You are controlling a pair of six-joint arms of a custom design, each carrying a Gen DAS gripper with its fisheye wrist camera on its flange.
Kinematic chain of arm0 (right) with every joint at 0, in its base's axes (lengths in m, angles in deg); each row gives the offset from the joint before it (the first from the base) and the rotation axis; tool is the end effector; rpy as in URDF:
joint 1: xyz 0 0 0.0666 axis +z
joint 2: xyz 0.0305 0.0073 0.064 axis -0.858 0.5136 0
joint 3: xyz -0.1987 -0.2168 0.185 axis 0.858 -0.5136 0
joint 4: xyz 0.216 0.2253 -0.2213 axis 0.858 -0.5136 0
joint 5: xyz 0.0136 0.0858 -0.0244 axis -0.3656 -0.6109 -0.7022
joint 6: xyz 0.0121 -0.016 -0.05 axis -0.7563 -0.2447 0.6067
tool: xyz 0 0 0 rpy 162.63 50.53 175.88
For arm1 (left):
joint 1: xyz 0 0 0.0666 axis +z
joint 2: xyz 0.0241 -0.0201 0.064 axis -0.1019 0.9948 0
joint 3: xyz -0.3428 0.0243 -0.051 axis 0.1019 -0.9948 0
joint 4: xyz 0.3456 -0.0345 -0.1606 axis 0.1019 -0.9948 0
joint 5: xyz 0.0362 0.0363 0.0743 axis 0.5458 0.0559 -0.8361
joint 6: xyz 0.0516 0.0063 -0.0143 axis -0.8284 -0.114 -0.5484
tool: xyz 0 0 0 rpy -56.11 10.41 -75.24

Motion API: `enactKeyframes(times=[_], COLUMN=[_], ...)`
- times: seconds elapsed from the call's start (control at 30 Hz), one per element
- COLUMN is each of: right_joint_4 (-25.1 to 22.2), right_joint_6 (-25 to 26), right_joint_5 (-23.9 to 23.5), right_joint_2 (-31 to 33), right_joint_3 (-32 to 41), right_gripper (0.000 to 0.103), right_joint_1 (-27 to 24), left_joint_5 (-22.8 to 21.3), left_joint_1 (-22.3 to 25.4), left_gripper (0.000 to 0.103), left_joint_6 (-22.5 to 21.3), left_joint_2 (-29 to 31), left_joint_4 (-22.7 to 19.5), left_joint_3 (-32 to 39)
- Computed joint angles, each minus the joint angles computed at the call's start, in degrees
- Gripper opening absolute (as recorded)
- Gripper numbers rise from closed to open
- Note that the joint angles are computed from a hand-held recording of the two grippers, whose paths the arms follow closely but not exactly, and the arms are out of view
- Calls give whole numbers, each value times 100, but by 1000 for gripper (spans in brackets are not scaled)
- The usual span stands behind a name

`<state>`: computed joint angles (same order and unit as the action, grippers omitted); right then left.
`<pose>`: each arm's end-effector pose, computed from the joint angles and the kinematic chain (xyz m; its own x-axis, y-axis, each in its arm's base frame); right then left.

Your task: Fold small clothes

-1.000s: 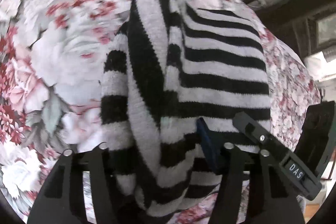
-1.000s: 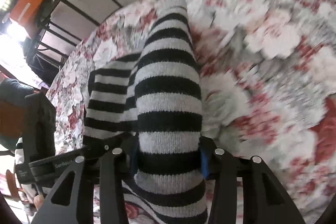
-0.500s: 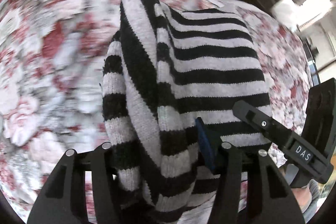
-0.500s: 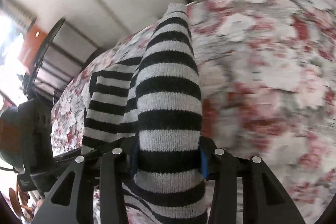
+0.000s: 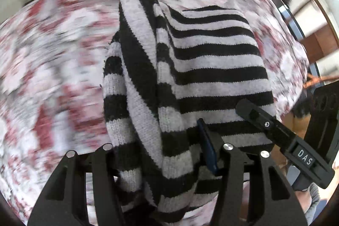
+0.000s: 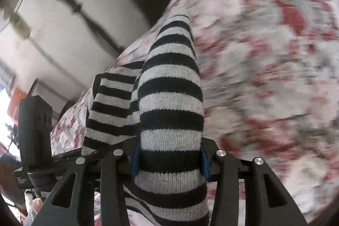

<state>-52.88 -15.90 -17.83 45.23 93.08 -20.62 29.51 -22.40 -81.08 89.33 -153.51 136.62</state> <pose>0.3090 0.2342 0.4587 -0.7336 0.4653 -0.4953 0.2496 0.8624 0.4405 0.3273 -0.1151 0.5088 -0.8823 0.3370 -0.3286 0.4563 0.7838 -0.4214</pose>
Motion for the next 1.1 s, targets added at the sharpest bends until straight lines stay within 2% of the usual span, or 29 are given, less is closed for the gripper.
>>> enactKeyframes(times=[0.1,0.23,0.37,0.47,0.53,0.6,0.67,0.7,0.73,0.83,0.87,0.93,0.97,1.0,1.03,1.1], right_joint_4=[-283,-690,-830,-813,-410,-73,12,-6,39,34,-82,-542,-855,-1255,-1507,-2140], right_joint_6=[-40,-105,-107,-124,-277,-357,-345,-382,-357,-476,-560,-852,-991,-1133,-1201,-1533], right_joint_5=[116,320,215,-65,-267,-342,-220,-176,-219,-262,-192,413,760,1315,1635,2172], right_joint_2=[-622,-1418,-1946,-2109,-2444,-2673,-2686,-2703,-2676,-2695,-2755,-2640,-2713,-2646,-2574,-2407], right_joint_3=[-390,-845,-1417,-1993,-2609,-2925,-3005,-3016,-3019,-2966,-2920,-2559,-2441,-2200,-2037,-1742], right_gripper=[44,44,44,45,49,50,52,52,54,55,56,56,56,56,56,56], right_joint_1=[-227,-525,-969,-1339,-1573,-1662,-1605,-1558,-1617,-1618,-1555,-1124,-841,-383,-102,519], left_joint_5=[-213,-527,-959,-1385,-1744,-2325,-2652,-2765,-2728,-1993,-1803,-1748,-1882,-2020,-2226,-2320], left_joint_1=[-968,-1993,-2716,-3014,-3192,-3416,-3560,-3588,-3551,-3143,-3028,-2917,-2937,-2950,-3002,-2999], left_gripper=[54,54,55,57,66,78,81,89,91,92,92,92,92,92,92,92], left_joint_6=[562,1354,1926,2144,2183,2007,1826,1865,1963,2192,2283,2324,2293,2243,2206,2225], left_joint_2=[162,352,484,502,426,308,284,264,268,254,192,-21,-135,-217,-315,-411], left_joint_4=[105,314,742,1094,1433,1690,1749,1772,1751,1537,1477,1430,1432,1434,1421,1343], left_joint_3=[214,410,217,-253,-611,-791,-802,-845,-859,-808,-809,-831,-828,-831,-826,-817])
